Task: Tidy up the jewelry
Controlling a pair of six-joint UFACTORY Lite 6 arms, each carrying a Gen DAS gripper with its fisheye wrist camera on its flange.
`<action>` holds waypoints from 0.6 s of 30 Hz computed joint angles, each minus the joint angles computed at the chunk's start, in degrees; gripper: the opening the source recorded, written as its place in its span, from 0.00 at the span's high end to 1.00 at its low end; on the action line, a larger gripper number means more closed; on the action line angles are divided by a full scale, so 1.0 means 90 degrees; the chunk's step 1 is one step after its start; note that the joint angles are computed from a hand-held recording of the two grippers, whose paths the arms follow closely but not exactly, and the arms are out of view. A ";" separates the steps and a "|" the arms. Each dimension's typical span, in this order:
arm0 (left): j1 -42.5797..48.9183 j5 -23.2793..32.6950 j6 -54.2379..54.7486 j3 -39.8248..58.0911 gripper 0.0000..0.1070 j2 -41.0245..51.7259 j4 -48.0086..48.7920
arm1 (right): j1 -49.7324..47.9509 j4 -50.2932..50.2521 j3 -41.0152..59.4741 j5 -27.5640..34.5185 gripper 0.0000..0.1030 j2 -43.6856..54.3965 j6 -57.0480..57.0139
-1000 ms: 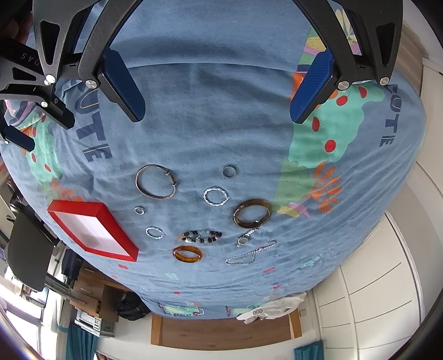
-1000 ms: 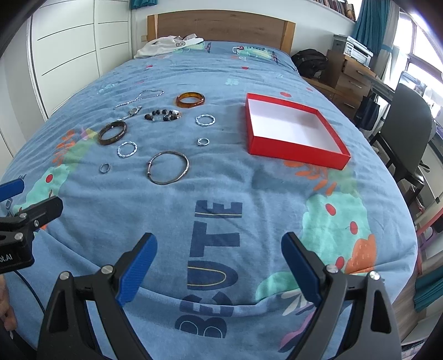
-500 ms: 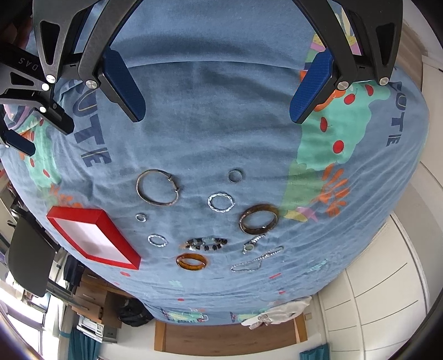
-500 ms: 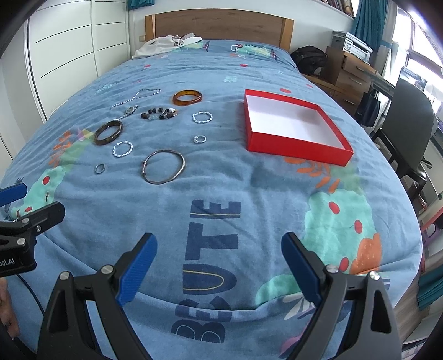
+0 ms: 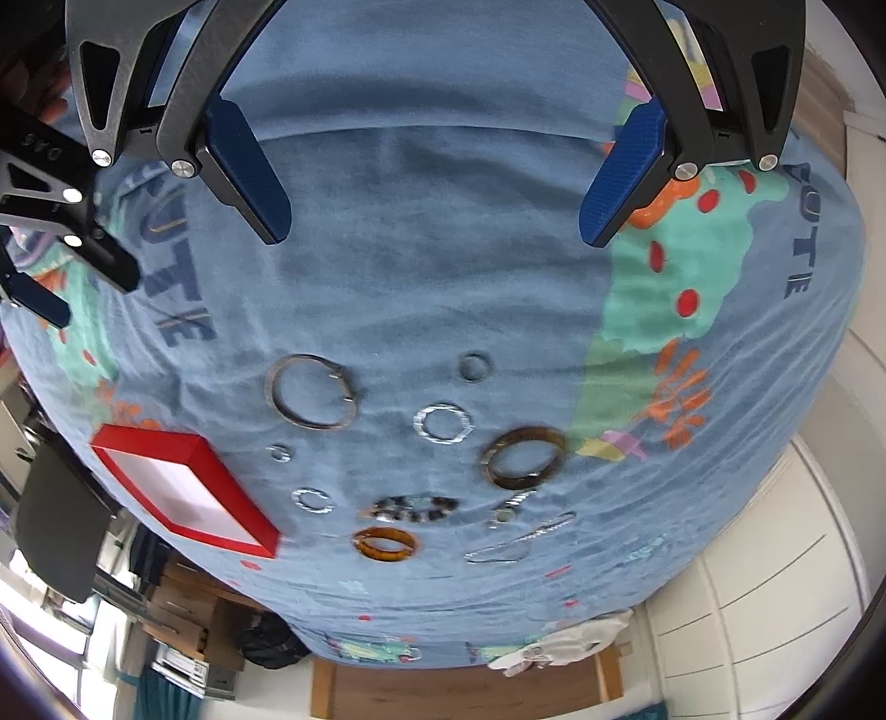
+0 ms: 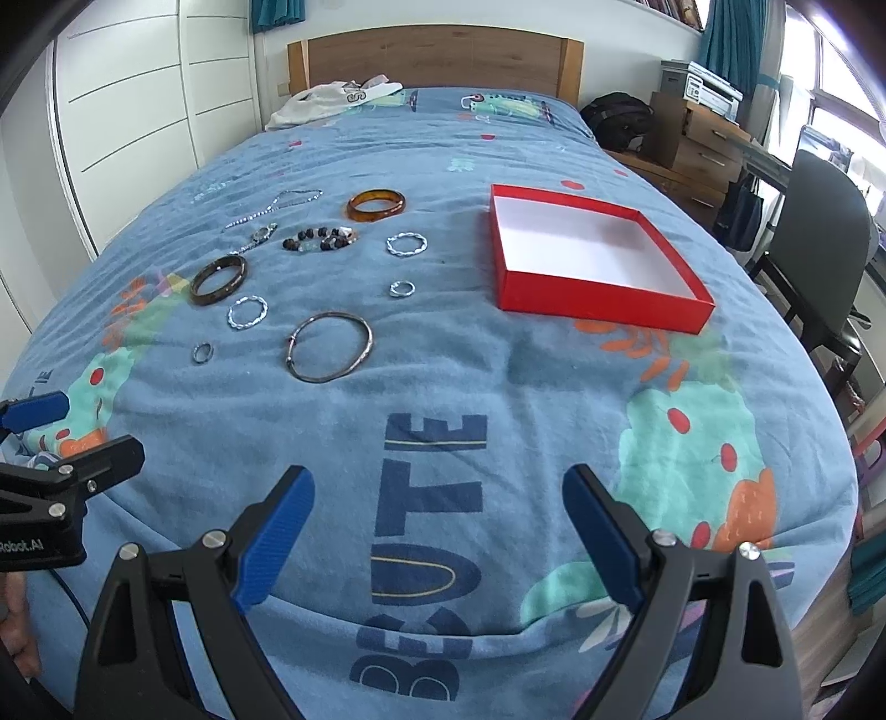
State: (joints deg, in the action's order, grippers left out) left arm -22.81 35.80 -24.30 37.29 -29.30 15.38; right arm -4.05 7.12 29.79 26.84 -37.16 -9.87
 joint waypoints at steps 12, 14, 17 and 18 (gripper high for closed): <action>0.2118 -0.0676 0.2605 0.0251 0.05 0.0967 -0.1850 | -0.0210 0.1573 0.0619 -0.0345 0.11 0.1323 -0.1833; 0.2205 -0.0813 0.2822 0.0335 0.08 0.1212 -0.2046 | -0.0202 0.1994 0.0723 -0.0407 0.11 0.1572 -0.2289; 0.2267 -0.0944 0.3228 0.0496 0.15 0.1533 -0.2452 | -0.0196 0.2578 0.0916 -0.0467 0.11 0.1922 -0.2822; 0.2270 -0.0990 0.3386 0.0567 0.19 0.1658 -0.2600 | -0.0217 0.2846 0.1014 -0.0480 0.11 0.2076 -0.3066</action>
State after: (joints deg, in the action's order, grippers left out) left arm -2.39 26.89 6.18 42.39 -14.38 -8.01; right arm -6.00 32.73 38.92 22.51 -18.48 -37.46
